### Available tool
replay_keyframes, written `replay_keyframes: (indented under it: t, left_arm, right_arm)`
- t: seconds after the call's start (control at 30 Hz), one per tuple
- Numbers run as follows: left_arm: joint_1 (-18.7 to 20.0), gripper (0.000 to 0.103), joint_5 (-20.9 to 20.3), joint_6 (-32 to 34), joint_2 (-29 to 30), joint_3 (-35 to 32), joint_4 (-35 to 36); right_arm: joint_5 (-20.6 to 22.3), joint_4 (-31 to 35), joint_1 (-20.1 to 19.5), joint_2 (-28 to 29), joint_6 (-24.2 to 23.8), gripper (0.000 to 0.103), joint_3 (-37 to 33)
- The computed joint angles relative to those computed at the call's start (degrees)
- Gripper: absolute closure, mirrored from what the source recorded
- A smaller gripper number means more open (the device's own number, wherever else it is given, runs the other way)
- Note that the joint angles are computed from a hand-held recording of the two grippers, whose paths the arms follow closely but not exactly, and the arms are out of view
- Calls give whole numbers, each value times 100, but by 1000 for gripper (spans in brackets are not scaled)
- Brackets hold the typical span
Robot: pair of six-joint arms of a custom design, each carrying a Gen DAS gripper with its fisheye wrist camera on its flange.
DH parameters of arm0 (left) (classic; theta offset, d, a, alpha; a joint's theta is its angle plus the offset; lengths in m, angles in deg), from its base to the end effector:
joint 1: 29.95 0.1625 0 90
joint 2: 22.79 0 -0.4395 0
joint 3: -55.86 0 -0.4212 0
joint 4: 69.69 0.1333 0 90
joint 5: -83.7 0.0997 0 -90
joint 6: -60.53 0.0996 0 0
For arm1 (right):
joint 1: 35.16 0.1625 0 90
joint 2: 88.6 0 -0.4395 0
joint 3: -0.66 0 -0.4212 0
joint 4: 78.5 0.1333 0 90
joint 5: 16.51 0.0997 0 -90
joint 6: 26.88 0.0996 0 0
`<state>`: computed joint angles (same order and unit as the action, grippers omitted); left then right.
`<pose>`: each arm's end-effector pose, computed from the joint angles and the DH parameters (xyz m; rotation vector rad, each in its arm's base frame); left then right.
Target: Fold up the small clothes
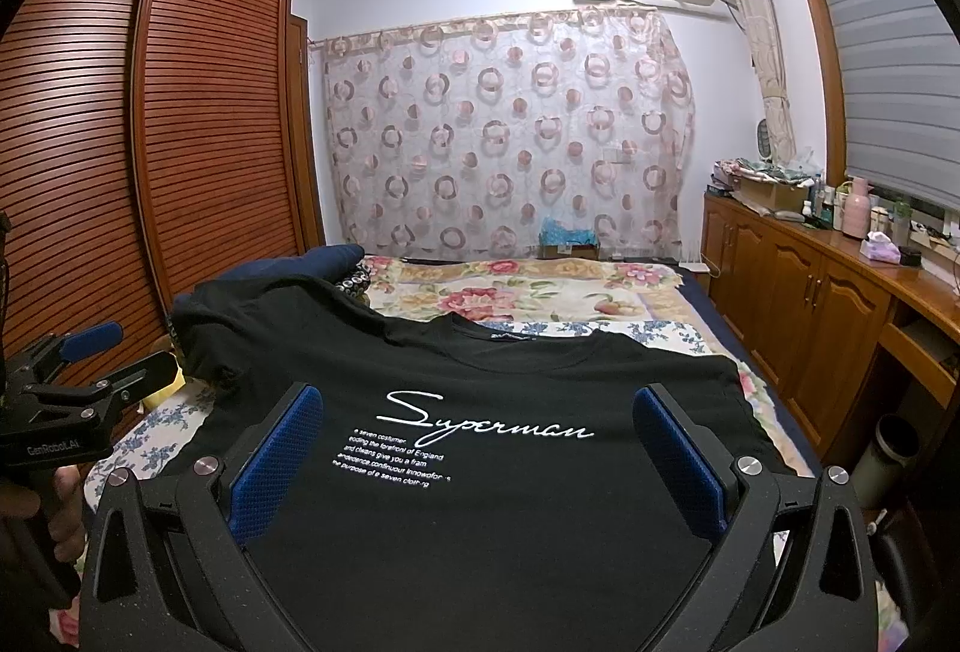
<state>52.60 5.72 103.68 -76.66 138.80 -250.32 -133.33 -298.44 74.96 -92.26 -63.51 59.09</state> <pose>0.0541 -0.7740 0.3541 0.8660 2.1749 -1.2493 0.3558 -0.7142 -0.0799 0.6528 -2.0119 1.5135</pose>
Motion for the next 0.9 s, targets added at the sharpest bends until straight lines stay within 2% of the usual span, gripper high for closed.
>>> replay_keyframes:
  t: [0.9]
  left_arm:
    - [-132, 0, 81, 14, -77, 204, -165]
  right_arm:
    - [50, 7, -1, 47, -18, 0, -59]
